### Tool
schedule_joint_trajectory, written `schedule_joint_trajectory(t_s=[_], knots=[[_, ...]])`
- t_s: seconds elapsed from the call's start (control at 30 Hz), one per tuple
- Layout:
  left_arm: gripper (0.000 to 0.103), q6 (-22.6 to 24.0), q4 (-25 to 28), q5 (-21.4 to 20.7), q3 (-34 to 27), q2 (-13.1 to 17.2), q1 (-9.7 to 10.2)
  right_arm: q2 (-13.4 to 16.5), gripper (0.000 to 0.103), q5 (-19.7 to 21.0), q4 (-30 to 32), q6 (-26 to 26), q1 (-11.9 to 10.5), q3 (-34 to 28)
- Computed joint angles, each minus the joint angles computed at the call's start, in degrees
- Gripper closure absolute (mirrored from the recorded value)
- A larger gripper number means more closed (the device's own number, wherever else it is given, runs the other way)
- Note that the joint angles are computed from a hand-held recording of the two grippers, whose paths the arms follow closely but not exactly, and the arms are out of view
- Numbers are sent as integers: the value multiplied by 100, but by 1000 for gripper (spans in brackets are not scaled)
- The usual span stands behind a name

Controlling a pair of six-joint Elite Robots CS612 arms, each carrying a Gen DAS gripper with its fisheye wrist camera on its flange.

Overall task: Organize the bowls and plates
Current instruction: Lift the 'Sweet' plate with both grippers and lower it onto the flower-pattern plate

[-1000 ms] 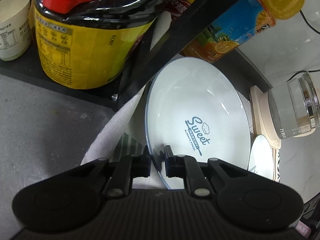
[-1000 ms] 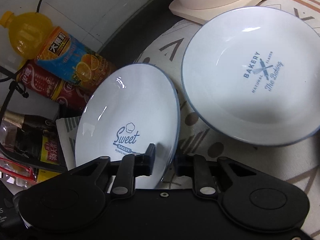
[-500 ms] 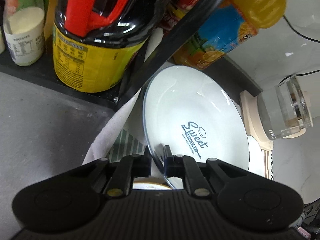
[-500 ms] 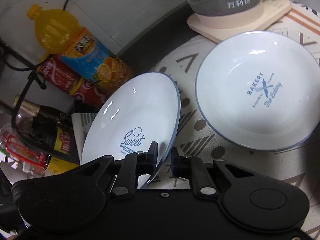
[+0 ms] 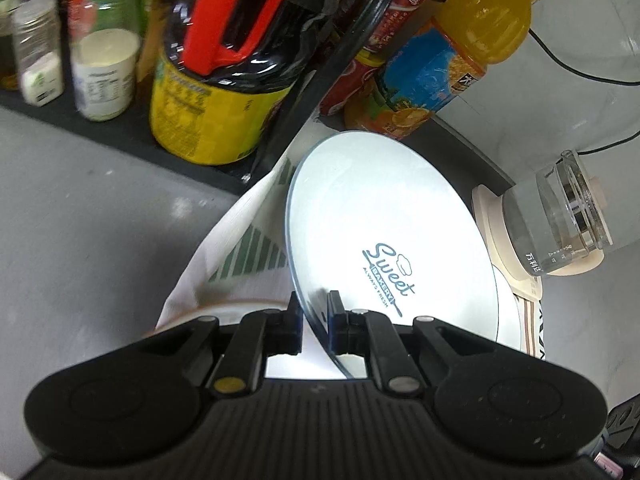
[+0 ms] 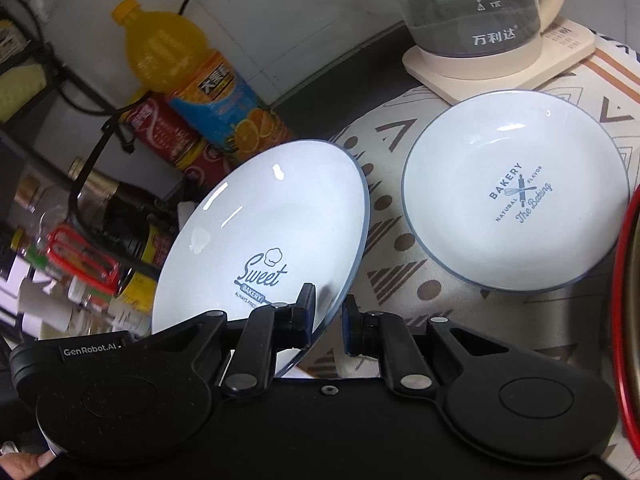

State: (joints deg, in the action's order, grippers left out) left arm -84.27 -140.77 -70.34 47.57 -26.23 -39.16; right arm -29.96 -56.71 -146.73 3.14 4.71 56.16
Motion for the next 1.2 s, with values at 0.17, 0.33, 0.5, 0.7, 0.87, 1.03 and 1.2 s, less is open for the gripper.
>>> schedule_joint_trajectory(t_s=[0.17, 0.33, 0.5, 0.7, 0.87, 1.03, 1.2], knots=[[93, -435, 178, 236, 138, -110, -146, -113, 90, 145, 125, -434, -55, 166], [93, -927, 484, 400, 203, -180, -280, -213, 90, 331, 308, -911, -110, 331], [92, -1469, 751, 553, 345, -288, -435, -303, 90, 482, 513, -1352, -164, 492], [92, -2021, 1032, 708, 442, -375, -599, -409, 90, 584, 665, -1987, -207, 662], [91, -2412, 1181, 800, 484, -412, -697, -470, 90, 690, 815, -2377, -255, 744], [91, -2720, 1310, 830, 489, -423, -777, -530, 90, 721, 963, -2682, -291, 832], [91, -2935, 1383, 812, 528, -439, -833, -573, 90, 718, 1112, -2976, -305, 898]])
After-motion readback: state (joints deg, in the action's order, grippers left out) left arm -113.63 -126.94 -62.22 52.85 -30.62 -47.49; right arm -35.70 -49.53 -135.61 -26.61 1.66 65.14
